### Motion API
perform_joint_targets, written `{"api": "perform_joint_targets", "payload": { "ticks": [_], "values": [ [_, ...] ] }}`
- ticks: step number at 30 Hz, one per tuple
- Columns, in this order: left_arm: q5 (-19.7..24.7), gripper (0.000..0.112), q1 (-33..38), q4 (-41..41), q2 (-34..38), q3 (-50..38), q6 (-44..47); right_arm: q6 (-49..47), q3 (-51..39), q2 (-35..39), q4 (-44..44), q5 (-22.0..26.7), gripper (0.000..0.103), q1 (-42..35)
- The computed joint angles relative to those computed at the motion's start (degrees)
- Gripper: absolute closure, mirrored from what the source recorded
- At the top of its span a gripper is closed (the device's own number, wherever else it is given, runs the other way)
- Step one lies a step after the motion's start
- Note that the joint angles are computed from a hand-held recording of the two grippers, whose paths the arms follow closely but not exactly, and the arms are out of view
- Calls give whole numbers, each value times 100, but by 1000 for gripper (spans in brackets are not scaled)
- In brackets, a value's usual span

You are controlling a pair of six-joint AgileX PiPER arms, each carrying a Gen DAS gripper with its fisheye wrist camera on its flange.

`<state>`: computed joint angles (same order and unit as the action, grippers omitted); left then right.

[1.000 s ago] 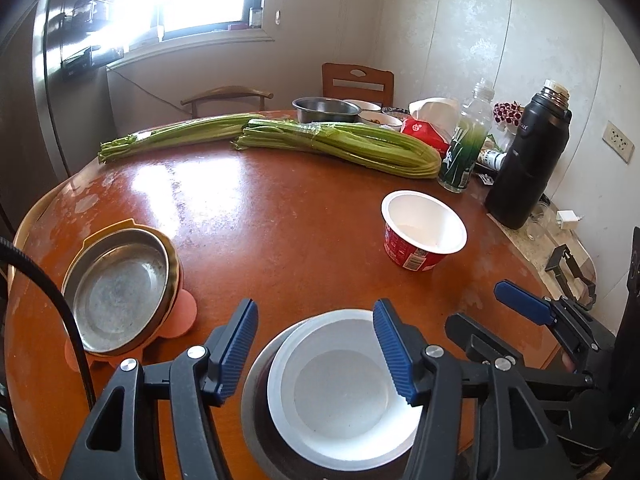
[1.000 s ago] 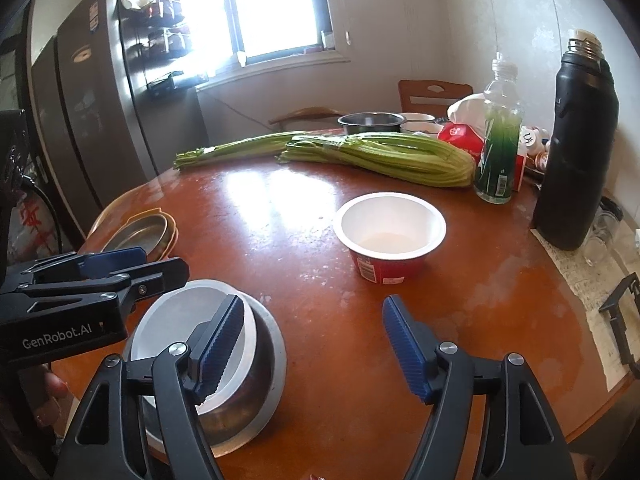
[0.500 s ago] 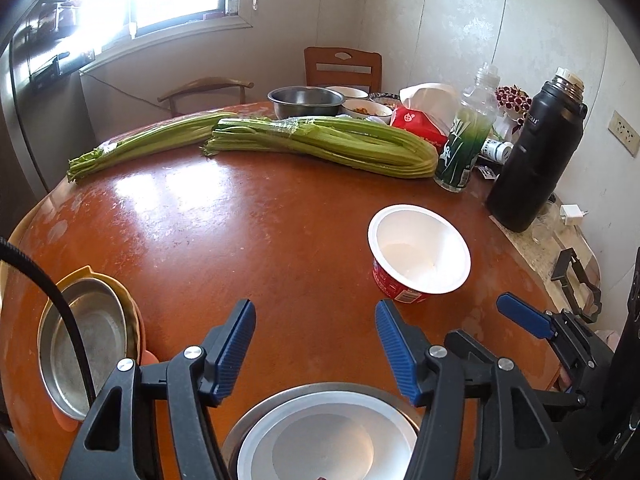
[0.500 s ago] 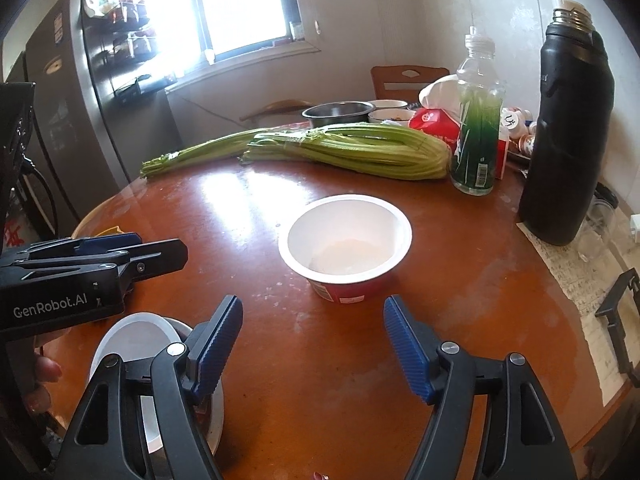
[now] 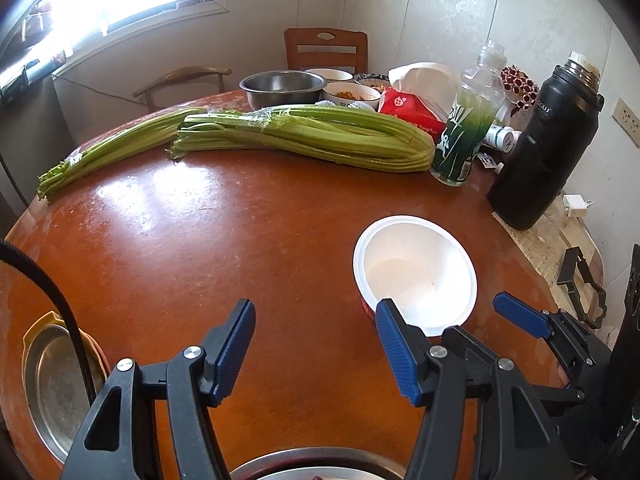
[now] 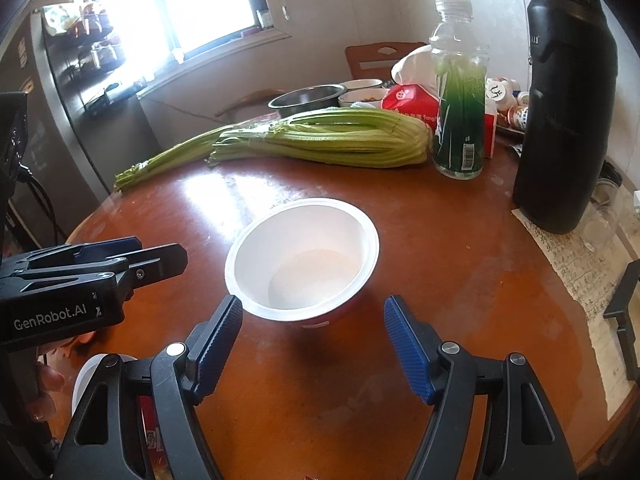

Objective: Organize plates and bowls
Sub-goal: 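Move the left tool to the red-printed paper cup rim and grasp it, then lift the red-printed cup with the left tool over the nested bowls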

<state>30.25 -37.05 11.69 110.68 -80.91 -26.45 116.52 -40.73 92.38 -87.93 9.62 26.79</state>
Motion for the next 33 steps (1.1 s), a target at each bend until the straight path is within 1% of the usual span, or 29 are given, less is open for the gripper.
{"api": "perform_joint_targets", "payload": {
  "ticks": [3, 6, 7, 9, 15, 19, 25, 31, 32, 33],
  "values": [
    [111, 50, 12, -10, 192, -248, 46, -716, -145, 138, 714, -63, 28, -117],
    [165, 50, 65, -299, 326, -418, 331, -1528, -288, 254, 1472, -117, 28, -241],
    [182, 50, 74, -372, 366, -468, 411, -1680, -326, 287, 1603, -132, 28, -270],
    [228, 50, 74, -429, 444, -571, 481, -2359, -422, 363, 2268, -155, 28, -326],
    [300, 50, 84, -519, 607, -796, 613, -3709, -582, 516, 3529, -243, 28, -382],
    [354, 50, 102, -653, 694, -903, 760, -3940, -635, 555, 3735, -227, 28, -358],
    [387, 50, 102, -717, 757, -979, 810, -4643, -692, 605, 4365, -278, 28, -331],
    [462, 50, 128, -814, 824, -1085, 889, -4807, -736, 658, 4496, -339, 28, -257],
    [492, 50, 133, -837, 846, -1119, 909, -4957, -748, 667, 4623, -359, 28, -242],
    [510, 50, 137, -866, 864, -1140, 937, -5299, -766, 682, 4952, -389, 28, -248]
  ]
}}
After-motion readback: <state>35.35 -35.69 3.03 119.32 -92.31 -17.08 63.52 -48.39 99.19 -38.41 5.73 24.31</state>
